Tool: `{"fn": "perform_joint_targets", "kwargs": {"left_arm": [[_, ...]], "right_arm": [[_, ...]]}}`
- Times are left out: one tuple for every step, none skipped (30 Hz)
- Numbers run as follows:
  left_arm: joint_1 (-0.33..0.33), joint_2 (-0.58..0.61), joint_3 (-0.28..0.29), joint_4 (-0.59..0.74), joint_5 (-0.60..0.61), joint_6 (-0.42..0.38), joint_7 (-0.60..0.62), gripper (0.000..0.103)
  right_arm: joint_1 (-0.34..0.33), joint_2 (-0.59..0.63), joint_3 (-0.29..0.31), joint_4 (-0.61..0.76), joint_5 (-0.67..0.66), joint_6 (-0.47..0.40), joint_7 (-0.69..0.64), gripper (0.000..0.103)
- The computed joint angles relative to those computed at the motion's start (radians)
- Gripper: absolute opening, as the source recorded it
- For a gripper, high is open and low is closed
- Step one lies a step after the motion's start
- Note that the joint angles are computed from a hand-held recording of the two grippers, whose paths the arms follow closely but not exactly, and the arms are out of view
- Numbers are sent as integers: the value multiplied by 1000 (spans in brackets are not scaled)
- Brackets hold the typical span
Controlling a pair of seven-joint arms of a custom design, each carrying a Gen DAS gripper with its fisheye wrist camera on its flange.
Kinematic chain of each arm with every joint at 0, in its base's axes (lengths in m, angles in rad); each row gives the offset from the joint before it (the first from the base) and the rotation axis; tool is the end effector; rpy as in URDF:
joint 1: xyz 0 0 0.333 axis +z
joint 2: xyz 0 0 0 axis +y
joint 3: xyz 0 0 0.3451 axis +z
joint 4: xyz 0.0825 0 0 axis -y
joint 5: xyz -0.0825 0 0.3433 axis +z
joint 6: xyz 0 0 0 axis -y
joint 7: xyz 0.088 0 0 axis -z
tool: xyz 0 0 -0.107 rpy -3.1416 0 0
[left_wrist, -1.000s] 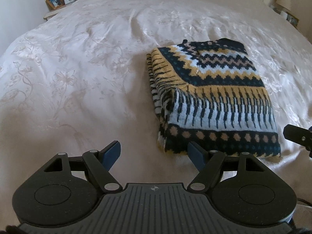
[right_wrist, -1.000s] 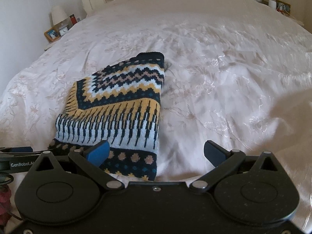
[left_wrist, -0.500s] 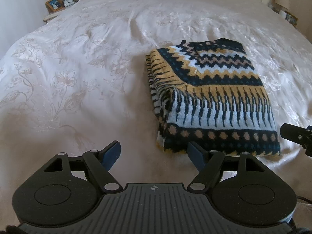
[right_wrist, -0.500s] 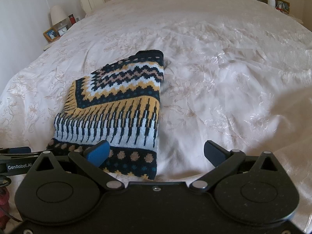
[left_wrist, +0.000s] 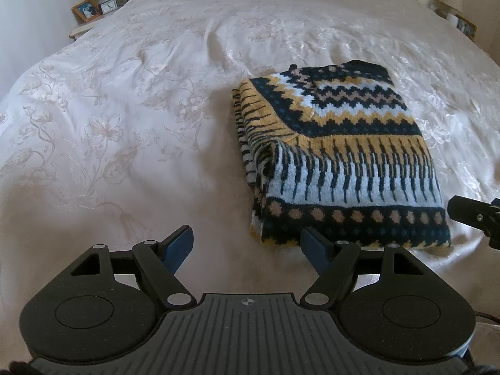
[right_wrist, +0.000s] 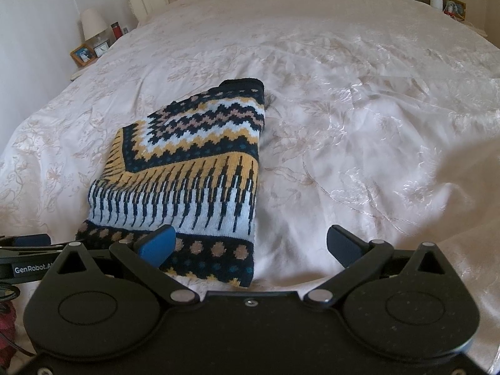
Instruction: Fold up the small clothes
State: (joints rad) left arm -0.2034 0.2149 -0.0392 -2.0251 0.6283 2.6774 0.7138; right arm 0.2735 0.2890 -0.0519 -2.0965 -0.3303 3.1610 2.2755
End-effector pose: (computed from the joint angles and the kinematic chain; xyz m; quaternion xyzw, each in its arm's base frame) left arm 0.5746 -0.1594 0.4403 -0.7153 0.6393 -0.1570 0.2343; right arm 0.5852 0.1646 0.4288 -0.6066 0.6995 -0.1800 0.3321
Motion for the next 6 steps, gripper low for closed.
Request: {"fn": "perform_joint_targets", "kwargs": {"left_arm": [[-1, 1, 0, 1, 0, -2, 0, 74], [-1, 1, 0, 2, -1, -4, 0, 74], [0, 3, -1, 4, -3, -6, 3, 74], [-1, 3, -1, 5, -4, -8, 5, 74], [-1, 4, -1, 6, -5, -9, 7, 74], [-1, 4, -1, 6, -6, -9, 8, 74]], "right_arm": [[0, 0, 0, 0, 0, 0, 0, 102], [1, 0, -1, 0, 1, -2, 0, 102], [2, 0, -2, 0, 1, -2, 1, 102], [3, 0, -3, 1, 0, -2, 2, 102], [3, -1, -3, 0, 0, -2, 2, 102], [3, -1, -3, 0, 0, -2, 2, 102]]}}
